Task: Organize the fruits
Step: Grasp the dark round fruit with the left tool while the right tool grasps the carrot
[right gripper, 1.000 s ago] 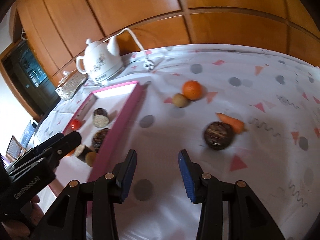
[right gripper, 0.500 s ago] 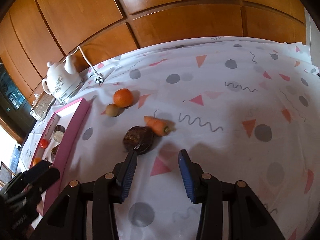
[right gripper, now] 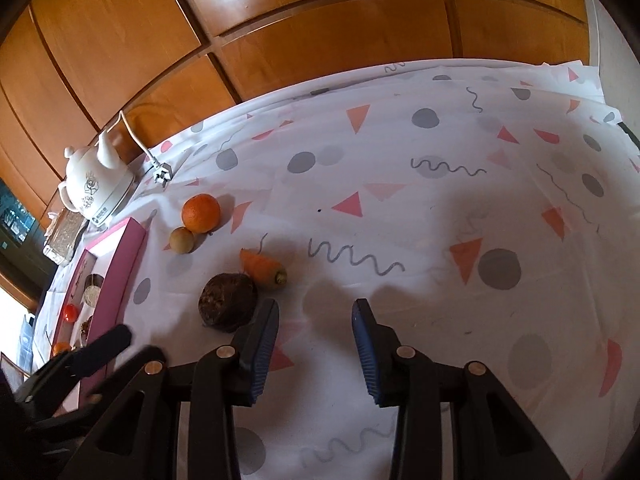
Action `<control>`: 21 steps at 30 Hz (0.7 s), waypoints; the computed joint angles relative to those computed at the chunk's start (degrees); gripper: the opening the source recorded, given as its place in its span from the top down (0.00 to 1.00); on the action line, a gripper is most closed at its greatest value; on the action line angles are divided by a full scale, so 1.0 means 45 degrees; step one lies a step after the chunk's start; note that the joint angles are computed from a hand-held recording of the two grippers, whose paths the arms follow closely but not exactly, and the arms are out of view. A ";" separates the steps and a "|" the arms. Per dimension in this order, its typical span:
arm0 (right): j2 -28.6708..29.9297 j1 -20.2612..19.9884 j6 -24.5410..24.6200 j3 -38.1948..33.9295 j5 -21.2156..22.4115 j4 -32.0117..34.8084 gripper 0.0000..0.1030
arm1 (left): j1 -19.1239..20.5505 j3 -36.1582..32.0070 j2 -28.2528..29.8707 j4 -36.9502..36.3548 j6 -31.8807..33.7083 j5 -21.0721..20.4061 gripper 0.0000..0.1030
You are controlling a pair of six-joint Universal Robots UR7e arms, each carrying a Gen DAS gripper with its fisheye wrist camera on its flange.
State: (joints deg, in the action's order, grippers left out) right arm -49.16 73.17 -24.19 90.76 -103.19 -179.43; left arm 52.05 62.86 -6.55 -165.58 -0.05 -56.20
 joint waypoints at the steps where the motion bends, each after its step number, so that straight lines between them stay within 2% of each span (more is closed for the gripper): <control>1: 0.0004 0.0004 -0.0036 -0.0038 -0.0002 0.0007 0.63 | 0.0014 -0.0275 0.0147 0.0224 0.0015 -0.0032 0.43; 6: 0.0003 -0.0046 0.0003 -0.0262 0.0189 0.0194 0.63 | 0.0157 -0.1697 0.0910 0.1131 -0.0027 -0.0311 0.42; 12: 0.0144 -0.0134 0.0070 -0.0583 0.0174 0.0452 0.63 | 0.0305 -0.2863 0.1576 0.1915 -0.0099 -0.0176 0.43; 14: 0.0170 -0.0163 0.0116 -0.0649 0.0155 0.0518 0.63 | 0.0318 -0.3040 0.1736 0.1695 0.0097 -0.0179 0.44; 16: 0.0198 -0.0190 0.0173 -0.0703 0.0170 0.0573 0.63 | 0.0346 -0.3135 0.1822 0.1619 0.0266 -0.0269 0.56; 21: 0.0262 -0.0203 0.0271 -0.0782 0.0202 0.0665 0.63 | 0.0436 -0.2449 0.1493 0.0805 0.0089 -0.0571 0.56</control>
